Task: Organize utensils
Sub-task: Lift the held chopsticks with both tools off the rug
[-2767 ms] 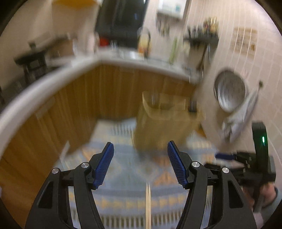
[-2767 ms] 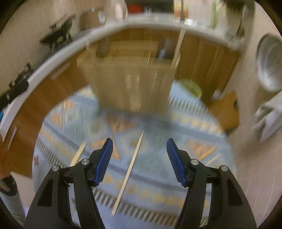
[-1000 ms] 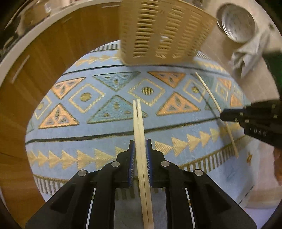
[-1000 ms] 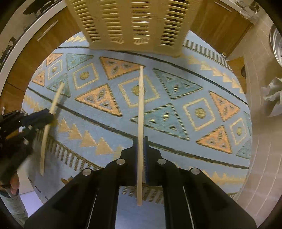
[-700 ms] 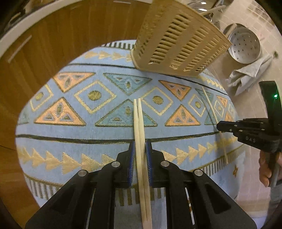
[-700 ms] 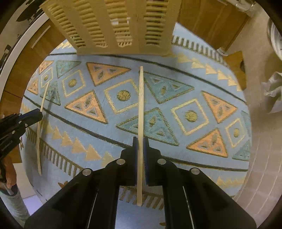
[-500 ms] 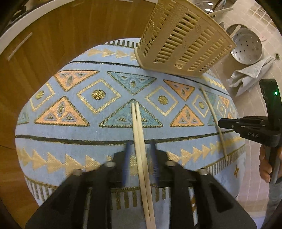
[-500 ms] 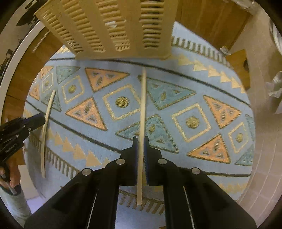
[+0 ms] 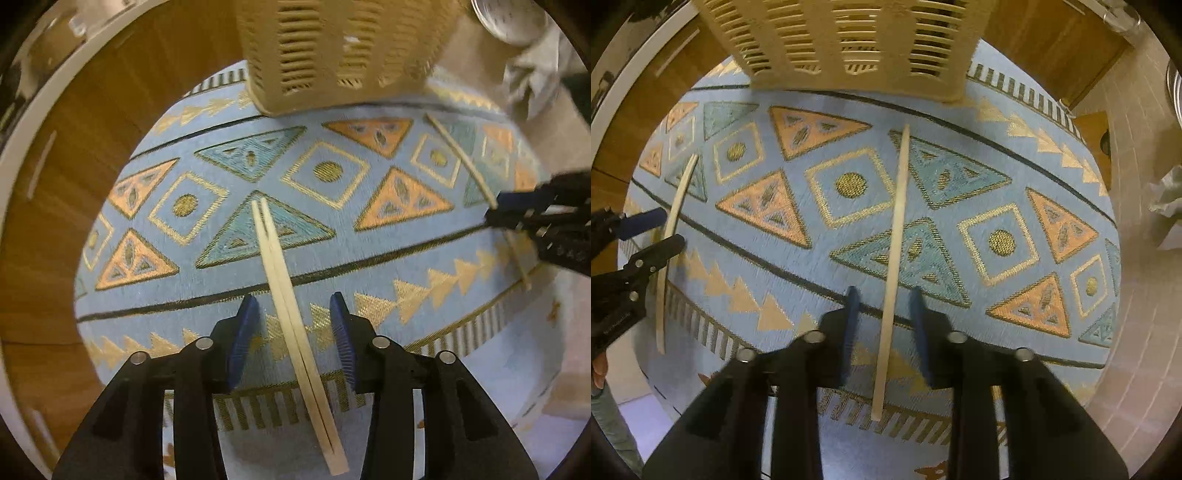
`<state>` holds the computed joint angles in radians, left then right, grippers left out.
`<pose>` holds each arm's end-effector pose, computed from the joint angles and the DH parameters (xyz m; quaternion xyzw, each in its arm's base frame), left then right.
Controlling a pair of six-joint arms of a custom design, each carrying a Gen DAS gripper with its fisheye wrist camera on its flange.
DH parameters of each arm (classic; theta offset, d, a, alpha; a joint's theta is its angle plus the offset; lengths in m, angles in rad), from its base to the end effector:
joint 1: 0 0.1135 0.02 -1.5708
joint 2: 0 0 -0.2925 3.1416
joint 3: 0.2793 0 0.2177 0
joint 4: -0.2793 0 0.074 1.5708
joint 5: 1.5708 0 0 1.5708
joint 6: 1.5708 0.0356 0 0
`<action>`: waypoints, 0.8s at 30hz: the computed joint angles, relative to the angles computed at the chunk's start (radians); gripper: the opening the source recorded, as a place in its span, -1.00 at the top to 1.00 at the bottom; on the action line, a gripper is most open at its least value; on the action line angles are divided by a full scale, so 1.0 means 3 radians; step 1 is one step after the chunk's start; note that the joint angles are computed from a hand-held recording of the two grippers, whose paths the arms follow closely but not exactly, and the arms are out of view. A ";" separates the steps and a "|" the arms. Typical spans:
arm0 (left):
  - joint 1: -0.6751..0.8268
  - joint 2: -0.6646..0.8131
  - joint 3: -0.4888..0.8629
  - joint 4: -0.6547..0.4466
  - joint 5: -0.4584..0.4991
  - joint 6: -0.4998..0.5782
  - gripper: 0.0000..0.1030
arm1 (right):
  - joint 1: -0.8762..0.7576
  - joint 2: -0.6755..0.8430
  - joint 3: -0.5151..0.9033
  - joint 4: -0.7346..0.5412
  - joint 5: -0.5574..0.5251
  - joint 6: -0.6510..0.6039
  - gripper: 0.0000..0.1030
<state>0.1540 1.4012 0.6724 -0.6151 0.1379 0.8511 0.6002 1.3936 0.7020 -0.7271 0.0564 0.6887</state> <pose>0.1898 0.0245 0.2007 0.3459 0.9289 -0.0056 0.1319 0.1534 0.1025 0.2059 0.0462 0.9956 0.0231 0.0776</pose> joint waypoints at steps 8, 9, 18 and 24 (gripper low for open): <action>-0.0389 -0.0167 -0.0162 0.0125 -0.0136 -0.0360 0.79 | 0.0101 0.0031 0.0004 0.0144 -0.0030 0.0098 0.95; -0.0342 -0.0150 -0.0152 0.0119 -0.0064 -0.0361 0.80 | 0.0278 0.0036 -0.0005 0.0181 0.0004 0.0271 0.95; 0.0911 0.0064 0.0273 -0.0545 0.1550 0.0189 0.82 | 0.0881 -0.0995 -0.0060 0.0205 0.0528 0.0534 0.95; 0.1363 -0.0102 0.0687 -0.1239 0.2281 0.0484 0.82 | 0.1284 -0.1389 -0.0109 0.0481 0.0894 0.0600 0.95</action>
<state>0.5629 1.3707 0.8784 -0.9868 0.8223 0.9962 0.9855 0.9770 0.6692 -0.5827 0.3246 0.8688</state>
